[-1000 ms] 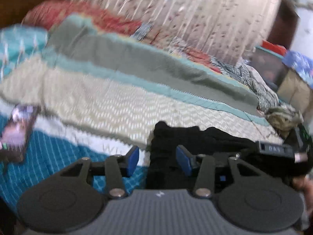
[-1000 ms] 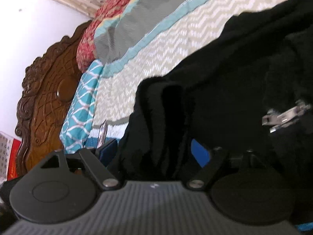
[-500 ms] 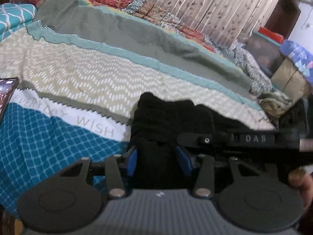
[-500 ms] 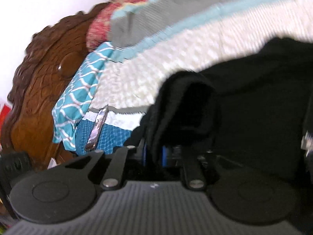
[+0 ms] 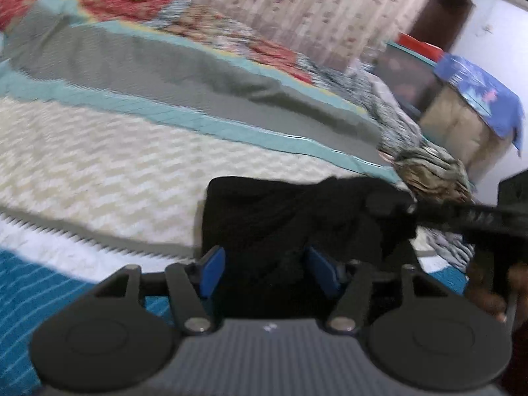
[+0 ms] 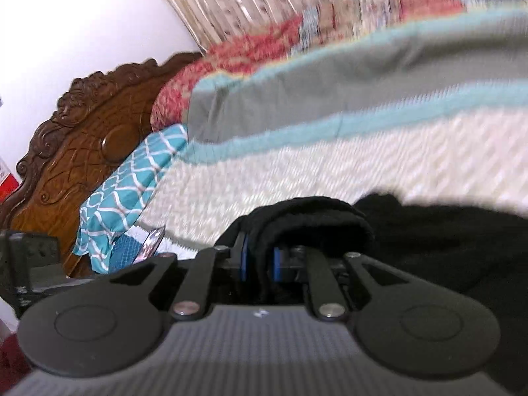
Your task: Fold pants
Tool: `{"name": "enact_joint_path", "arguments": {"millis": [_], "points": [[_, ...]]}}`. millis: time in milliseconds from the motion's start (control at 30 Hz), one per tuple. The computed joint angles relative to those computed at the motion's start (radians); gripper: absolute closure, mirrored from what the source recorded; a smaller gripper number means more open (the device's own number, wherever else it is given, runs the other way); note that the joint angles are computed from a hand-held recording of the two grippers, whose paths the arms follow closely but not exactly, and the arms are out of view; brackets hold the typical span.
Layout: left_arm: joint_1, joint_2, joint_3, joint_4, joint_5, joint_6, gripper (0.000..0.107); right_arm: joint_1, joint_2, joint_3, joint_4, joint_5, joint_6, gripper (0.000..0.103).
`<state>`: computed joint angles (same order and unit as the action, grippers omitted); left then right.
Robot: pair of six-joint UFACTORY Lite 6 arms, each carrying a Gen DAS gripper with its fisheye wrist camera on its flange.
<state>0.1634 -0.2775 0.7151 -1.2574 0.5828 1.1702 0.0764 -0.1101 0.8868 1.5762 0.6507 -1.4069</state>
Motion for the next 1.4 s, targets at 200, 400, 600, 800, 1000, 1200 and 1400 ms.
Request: {"name": "enact_joint_path", "arguments": {"millis": [200, 400, 600, 800, 1000, 1200, 1400], "points": [[-0.304, 0.112, 0.104, 0.033, -0.177, -0.084, 0.049, -0.227, -0.131, -0.148, -0.007, 0.071, -0.106, 0.086], [-0.506, 0.281, 0.227, 0.233, -0.259, -0.287, 0.049, -0.459, -0.125, -0.283, 0.012, 0.152, -0.161, 0.086], [-0.609, 0.351, 0.258, 0.304, -0.276, -0.342, 0.047, -0.598, -0.217, -0.318, -0.007, 0.269, -0.198, 0.086], [-0.633, 0.41, 0.296, 0.534, -0.258, -0.572, 0.045, -0.667, -0.089, -0.374, -0.003, 0.274, -0.361, 0.077], [-0.654, 0.401, 0.271, 0.584, -0.273, -0.588, 0.041, -0.847, 0.228, -0.297, -0.01, 0.489, -0.231, 0.029], [-0.652, 0.398, 0.271, 0.593, -0.268, -0.605, 0.04, -0.755, 0.332, -0.148, 0.073, 0.45, -0.12, 0.023], [-0.665, 0.411, 0.287, 0.655, -0.274, -0.67, 0.039, -0.515, 0.33, -0.038, 0.033, 0.192, -0.015, 0.078]]}}
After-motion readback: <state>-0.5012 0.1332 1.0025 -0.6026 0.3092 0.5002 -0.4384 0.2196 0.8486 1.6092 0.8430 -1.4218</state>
